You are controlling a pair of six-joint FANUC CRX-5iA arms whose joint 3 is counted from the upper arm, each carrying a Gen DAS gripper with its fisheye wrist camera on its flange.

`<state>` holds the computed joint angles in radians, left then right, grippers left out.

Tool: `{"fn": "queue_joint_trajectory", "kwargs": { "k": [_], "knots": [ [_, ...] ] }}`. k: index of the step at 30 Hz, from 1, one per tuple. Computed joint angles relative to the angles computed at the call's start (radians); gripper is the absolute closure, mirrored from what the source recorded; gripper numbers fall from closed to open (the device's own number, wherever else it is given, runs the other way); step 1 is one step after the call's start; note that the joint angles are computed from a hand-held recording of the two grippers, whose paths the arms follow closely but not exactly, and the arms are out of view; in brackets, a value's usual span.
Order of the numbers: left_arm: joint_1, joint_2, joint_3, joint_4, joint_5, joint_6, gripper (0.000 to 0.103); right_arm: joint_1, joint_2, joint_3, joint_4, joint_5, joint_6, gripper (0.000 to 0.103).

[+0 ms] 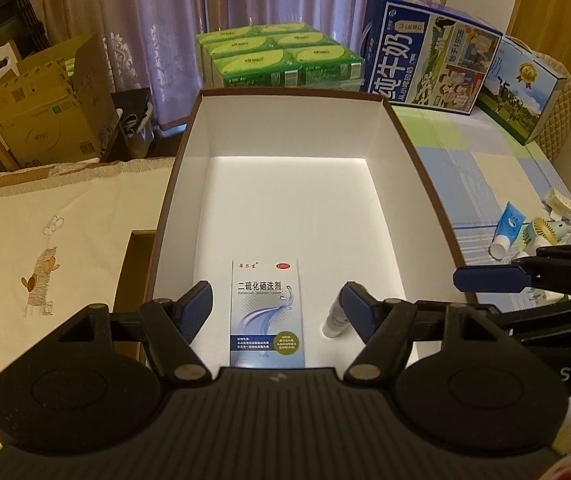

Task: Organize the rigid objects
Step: 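Open the left tool to drop the medicine box while the right tool releases the bottle inside, then move both tools back over the table toward the remaining items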

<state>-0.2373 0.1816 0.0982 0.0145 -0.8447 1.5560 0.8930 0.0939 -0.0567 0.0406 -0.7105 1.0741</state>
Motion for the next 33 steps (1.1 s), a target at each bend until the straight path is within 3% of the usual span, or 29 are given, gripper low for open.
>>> {"fn": "queue_joint_trajectory", "kwargs": {
  "k": [11,19,33],
  "knots": [
    [-0.096,-0.059,0.006,-0.121,-0.028,0.184,0.035,-0.068,-0.125,-0.066,-0.151,0.021,0.169,0.047],
    [-0.209,-0.06,0.037,-0.182,-0.055,0.319,0.035,-0.185,-0.236,-0.109,-0.276,-0.046,0.325,0.043],
    [-0.363,0.042,0.145,-0.166,-0.055,0.361,0.035,-0.41,-0.398,-0.212,-0.325,-0.143,0.427,0.042]
  ]
}}
